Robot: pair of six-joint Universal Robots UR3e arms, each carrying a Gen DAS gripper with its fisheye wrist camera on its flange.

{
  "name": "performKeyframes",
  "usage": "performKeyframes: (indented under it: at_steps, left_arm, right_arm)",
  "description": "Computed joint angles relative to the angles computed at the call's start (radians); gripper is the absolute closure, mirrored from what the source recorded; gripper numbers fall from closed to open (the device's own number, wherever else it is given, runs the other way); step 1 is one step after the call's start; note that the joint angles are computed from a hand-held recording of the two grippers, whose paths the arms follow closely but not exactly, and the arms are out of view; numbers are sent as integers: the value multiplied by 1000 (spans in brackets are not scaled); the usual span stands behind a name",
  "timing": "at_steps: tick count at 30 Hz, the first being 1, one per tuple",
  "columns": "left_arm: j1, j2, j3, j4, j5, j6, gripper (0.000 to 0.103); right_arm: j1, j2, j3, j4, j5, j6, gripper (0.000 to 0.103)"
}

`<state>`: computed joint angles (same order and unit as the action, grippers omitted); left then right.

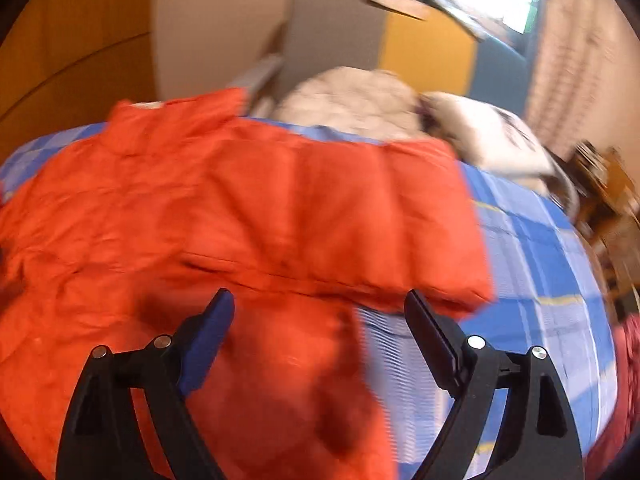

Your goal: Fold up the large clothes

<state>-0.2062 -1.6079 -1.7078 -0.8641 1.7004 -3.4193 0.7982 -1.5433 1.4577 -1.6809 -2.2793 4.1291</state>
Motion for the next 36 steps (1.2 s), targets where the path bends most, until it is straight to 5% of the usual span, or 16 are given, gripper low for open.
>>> performKeyframes:
  at_steps: [5, 8, 13, 16, 18, 20, 22, 36]
  left_arm:
    - [-189, -306, 395, -107, 61, -10, 8]
    - [-269, -470, 634, -188, 78, -27, 8]
    - [-287, -641, 855, -248, -65, -63, 8]
    - [-279, -730, 951, -296, -164, -88, 40]
    - [-271, -723, 898, -237, -198, -98, 47]
    - [-269, -716, 875, -203, -217, -70, 85]
    - [-260, -700, 853, -194, -249, -30, 101]
    - [-99, -405, 467, -35, -216, 24, 102]
  right_arm:
    - [11, 90, -129, 425, -82, 266, 17]
    - [13, 90, -114, 455, -91, 295, 17]
    - [15, 87, -84, 441, -109, 304, 17]
    - [3, 94, -69, 394, -105, 288, 17]
    - [13, 108, -91, 406, -100, 308, 17]
    - [20, 113, -99, 410, -94, 318, 17]
    - [19, 114, -98, 403, -92, 314, 17]
    - [17, 107, -117, 394, -100, 282, 17]
